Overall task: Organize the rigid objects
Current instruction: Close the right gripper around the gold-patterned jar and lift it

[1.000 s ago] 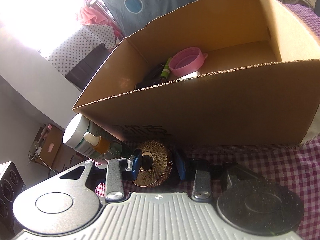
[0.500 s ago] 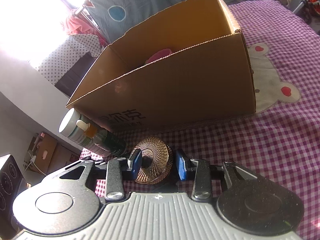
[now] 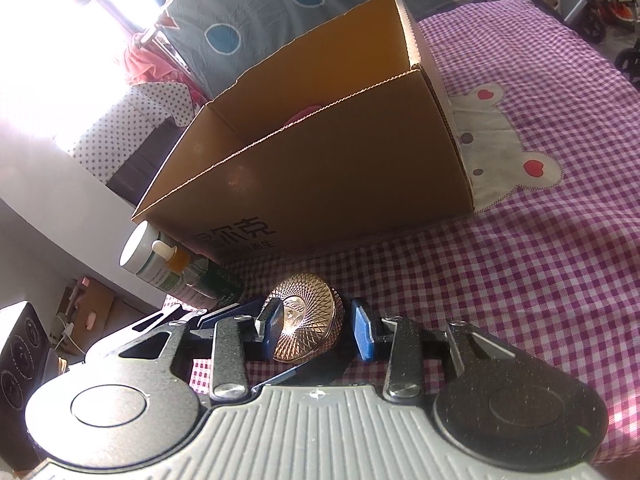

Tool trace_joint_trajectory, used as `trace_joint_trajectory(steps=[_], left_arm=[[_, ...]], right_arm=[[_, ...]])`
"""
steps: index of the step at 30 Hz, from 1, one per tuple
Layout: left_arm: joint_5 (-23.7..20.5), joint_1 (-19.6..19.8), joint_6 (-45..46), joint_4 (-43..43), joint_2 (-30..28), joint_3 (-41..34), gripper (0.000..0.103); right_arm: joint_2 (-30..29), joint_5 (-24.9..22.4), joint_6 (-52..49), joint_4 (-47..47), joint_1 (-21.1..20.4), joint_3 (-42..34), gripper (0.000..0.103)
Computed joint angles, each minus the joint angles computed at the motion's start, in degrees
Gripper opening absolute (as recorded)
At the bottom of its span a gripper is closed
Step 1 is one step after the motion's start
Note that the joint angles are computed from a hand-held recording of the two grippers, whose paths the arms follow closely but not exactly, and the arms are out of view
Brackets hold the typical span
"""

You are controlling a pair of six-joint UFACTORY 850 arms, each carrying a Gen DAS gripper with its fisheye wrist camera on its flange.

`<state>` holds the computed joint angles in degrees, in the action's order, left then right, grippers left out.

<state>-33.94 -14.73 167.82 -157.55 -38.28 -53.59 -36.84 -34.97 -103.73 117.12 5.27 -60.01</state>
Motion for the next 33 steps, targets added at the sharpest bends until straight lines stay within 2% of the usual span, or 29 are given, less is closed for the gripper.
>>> trace_joint_trajectory(steps=[13, 23, 33], left_arm=[[1.74, -0.31, -0.27, 0.57, -0.71, -1.0, 0.067], [2.7, -0.29, -0.92, 1.05, -1.31, -1.88, 0.058], [1.62, -0.61, 0.38, -0.76, -1.12, -1.17, 0.056]], right_arm=[[-1.26, -0.36, 2.74, -2.3, -0.04, -1.15, 0.041], [-1.9, -1.27, 3.54, -2.53, -0.27, -1.48, 0.044], [-1.68, -1.17, 2.07, -1.78, -0.03, -1.19, 0.045]])
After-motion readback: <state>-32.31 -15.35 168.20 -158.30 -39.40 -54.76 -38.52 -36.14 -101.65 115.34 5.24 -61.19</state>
